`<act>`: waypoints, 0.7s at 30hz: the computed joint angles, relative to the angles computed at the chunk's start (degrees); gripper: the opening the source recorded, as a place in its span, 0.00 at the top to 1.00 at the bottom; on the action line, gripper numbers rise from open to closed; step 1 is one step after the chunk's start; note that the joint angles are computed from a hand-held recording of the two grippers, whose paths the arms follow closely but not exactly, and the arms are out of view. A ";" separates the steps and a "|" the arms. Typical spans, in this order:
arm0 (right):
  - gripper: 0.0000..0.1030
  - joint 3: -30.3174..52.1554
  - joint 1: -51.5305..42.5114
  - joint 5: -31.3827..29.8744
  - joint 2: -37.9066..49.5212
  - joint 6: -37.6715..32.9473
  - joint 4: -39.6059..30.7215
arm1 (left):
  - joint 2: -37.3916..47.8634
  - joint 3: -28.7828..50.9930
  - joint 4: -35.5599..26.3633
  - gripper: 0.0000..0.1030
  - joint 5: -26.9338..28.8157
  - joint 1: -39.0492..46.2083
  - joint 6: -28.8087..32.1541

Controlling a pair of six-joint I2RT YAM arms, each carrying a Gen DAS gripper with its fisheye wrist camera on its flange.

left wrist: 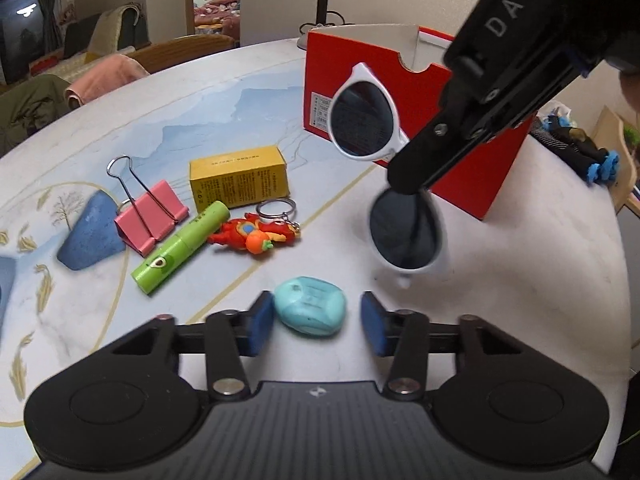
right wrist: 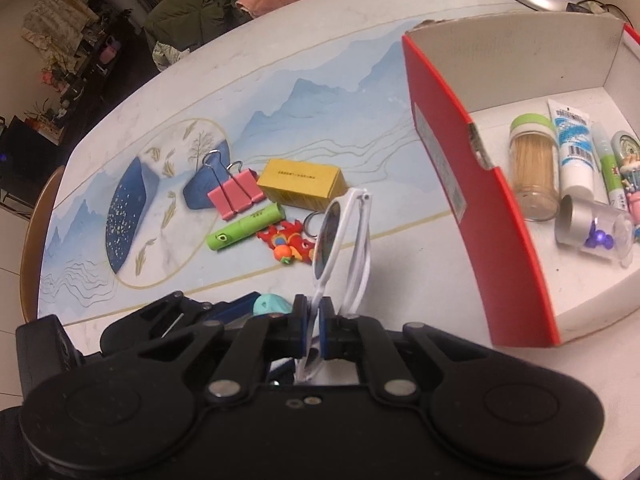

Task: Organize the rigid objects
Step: 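Grasp the white sunglasses with right tool while left tool grasps the turquoise eraser, then carry the sunglasses with right tool while left tool carries the eraser into the shoebox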

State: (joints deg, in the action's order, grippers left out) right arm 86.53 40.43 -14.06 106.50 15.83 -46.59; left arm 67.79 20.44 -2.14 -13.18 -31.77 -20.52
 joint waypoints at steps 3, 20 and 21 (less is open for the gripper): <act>0.97 -0.89 -0.70 0.00 -0.94 -0.55 0.31 | 0.53 0.44 -0.16 0.62 -0.40 -0.02 -1.08; 0.97 0.40 -9.93 -7.09 -4.97 -7.46 -2.99 | -0.28 13.96 -14.44 0.63 -7.32 -4.86 -13.79; 0.97 1.18 -10.80 -7.64 -4.93 -8.01 -3.44 | 0.18 15.53 -15.16 0.63 -7.73 -5.04 -14.20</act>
State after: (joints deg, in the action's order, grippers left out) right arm 87.71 29.63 -21.69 101.57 7.81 -50.04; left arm 67.96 35.97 -17.30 -20.90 -36.81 -34.72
